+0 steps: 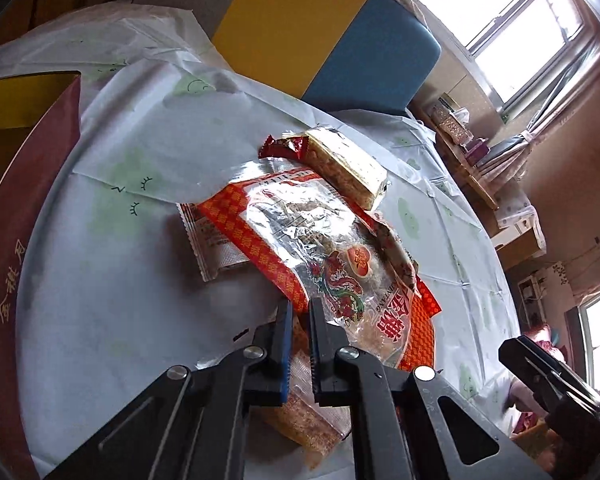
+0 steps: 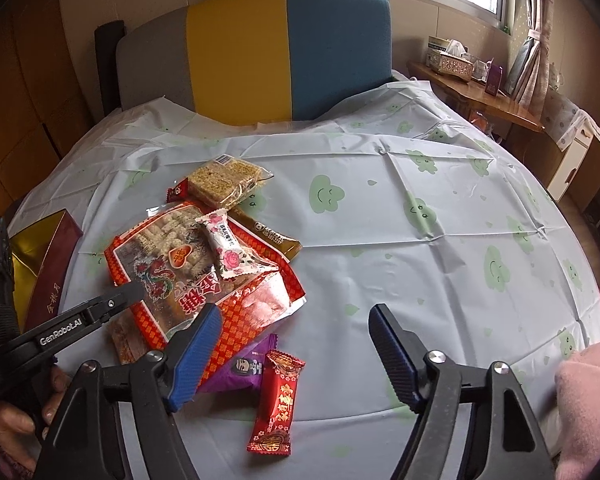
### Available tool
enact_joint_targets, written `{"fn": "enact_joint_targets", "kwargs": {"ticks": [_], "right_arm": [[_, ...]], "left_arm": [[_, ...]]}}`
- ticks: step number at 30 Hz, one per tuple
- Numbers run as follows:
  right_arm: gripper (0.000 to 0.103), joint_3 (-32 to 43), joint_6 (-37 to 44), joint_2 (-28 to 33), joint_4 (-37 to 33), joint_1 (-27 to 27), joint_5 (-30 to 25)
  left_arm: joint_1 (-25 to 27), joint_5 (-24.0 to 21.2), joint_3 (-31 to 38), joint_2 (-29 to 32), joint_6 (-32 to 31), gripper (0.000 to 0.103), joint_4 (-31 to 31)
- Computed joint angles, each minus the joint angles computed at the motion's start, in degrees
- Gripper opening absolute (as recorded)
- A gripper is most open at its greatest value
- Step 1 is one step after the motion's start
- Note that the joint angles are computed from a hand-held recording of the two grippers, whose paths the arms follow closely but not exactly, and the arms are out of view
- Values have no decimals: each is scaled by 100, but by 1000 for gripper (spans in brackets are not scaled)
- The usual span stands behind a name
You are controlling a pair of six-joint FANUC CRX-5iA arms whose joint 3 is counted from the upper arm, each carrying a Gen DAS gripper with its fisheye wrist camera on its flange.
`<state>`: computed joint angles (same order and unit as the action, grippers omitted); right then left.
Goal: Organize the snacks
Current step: 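Grasp the red-and-white puffed-snack bag with the left gripper, then carry the snack bag into the gold box with the left gripper while the right gripper grasps the cracker pack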
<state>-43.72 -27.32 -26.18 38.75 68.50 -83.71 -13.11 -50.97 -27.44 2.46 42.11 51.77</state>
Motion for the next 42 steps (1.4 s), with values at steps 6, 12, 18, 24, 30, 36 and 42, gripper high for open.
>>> {"fn": "enact_joint_targets", "kwargs": {"ticks": [6,12,18,24,30,36,42], "right_arm": [[58,-36,8,-133,-28,0,206],[58,391,1059,226,-134,-570,618],[58,470,1566,315,-196,-1353,1370],[58,79,1826,137,-465,-2067,3318],[59,18,2270,446,-1423,-2647,4211],[60,-183,2088,365,-1439,-2705,4628],[63,-151,2242,427,-1504,-2725,4645]], "left_arm": [[71,-5,-52,-167,-431,2,261],[142,-51,-83,-201,-734,0,424],[414,-212,-155,-370,-826,0,530],[631,-287,-174,-489,-798,0,323],[521,-244,-271,-405,-794,4,451],[327,-107,-246,-259,-748,19,232],[228,-133,-14,-112,-600,4,51]]}}
